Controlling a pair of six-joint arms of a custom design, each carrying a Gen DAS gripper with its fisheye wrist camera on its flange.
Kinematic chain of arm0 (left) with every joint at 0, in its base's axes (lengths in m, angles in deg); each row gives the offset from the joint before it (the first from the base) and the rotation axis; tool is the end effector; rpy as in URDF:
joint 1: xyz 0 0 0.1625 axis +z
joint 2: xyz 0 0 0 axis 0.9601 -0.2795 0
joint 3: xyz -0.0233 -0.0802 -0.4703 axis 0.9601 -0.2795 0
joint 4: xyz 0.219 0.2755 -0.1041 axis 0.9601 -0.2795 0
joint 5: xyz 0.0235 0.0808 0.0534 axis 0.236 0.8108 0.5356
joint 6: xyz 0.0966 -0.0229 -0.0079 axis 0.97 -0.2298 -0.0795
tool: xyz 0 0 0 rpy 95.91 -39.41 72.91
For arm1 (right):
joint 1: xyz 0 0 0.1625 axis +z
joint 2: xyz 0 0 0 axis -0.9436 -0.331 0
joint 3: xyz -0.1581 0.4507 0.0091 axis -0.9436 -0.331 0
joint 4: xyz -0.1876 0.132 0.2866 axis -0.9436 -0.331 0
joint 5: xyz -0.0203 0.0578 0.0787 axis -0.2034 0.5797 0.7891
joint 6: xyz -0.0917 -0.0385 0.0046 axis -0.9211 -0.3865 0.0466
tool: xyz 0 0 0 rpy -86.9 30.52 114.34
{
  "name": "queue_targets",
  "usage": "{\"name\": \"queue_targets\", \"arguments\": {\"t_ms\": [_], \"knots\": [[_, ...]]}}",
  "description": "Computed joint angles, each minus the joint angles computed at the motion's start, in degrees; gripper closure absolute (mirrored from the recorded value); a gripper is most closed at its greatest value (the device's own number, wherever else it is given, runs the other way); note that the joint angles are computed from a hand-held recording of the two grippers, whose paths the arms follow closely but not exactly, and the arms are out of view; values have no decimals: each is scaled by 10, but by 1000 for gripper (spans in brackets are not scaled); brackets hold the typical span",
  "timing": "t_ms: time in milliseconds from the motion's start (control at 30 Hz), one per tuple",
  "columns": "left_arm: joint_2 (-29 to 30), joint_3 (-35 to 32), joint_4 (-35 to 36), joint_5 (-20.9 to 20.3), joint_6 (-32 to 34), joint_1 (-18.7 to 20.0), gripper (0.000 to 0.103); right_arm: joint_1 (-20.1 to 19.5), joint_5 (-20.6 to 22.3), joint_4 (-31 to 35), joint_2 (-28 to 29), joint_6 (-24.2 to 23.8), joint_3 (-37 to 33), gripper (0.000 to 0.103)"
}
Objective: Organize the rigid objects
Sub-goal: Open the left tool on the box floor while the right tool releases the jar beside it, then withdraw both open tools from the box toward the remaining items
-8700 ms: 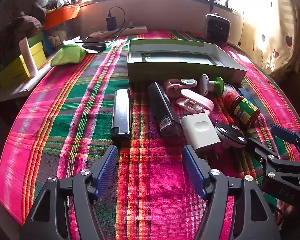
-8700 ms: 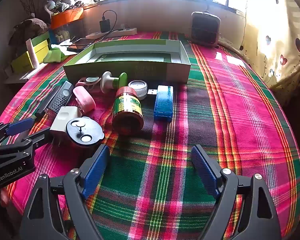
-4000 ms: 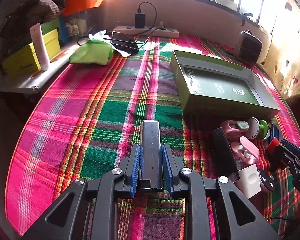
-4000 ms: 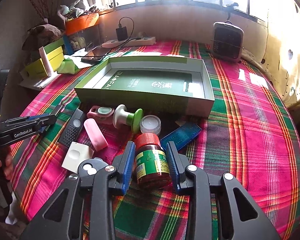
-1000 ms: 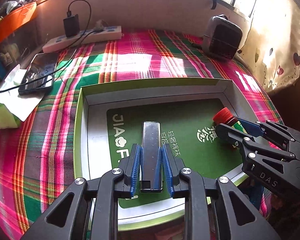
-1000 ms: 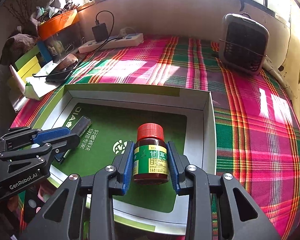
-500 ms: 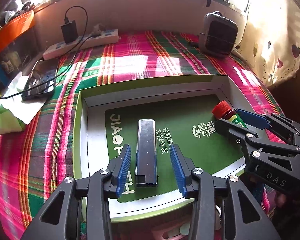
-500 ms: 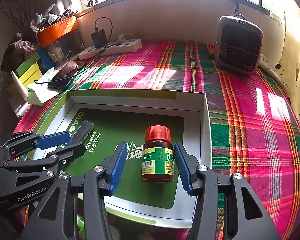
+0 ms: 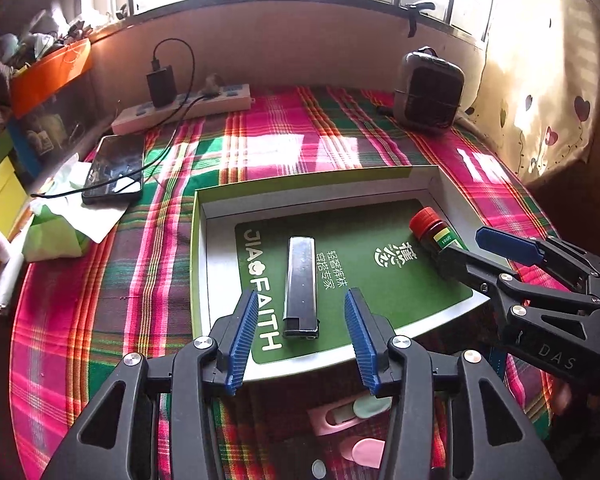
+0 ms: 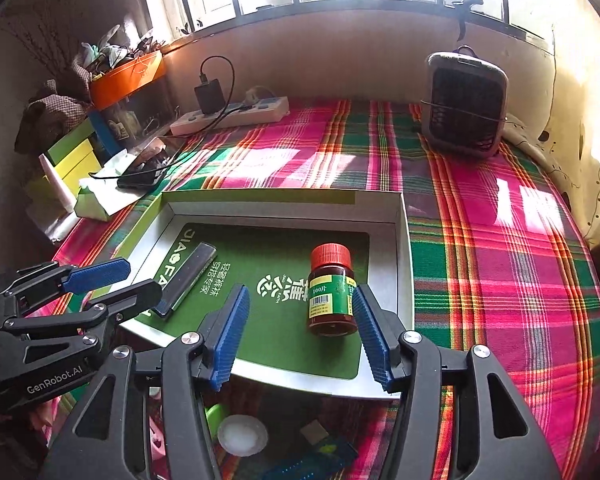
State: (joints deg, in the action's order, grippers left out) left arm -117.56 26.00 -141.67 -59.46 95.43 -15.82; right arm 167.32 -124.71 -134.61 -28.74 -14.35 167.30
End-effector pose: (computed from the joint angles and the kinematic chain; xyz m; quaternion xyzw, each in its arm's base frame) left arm -0.1628 -0.6214 0.0914 0.3029 0.8869 -0.2212 0.2698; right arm 0.1513 -0.5811 0.0787 0.1116 -0.8806 0.3592 0.2883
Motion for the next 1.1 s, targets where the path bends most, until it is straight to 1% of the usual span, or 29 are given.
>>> {"name": "queue_targets", "arguments": {"t_ms": [467,733,900,1100], "knots": [[-45,69,-38,1,-26,4,59,19,2,-71,-2,20,69,47],[-62,111,-62,6,-38,7,58,25,-3,-109,13,25,111,46],[-74,135,-76,-1,-52,14,58,25,7,-129,28,25,138,43],[-84,157,-86,-6,-64,19,58,26,36,-150,45,25,166,40]]}}
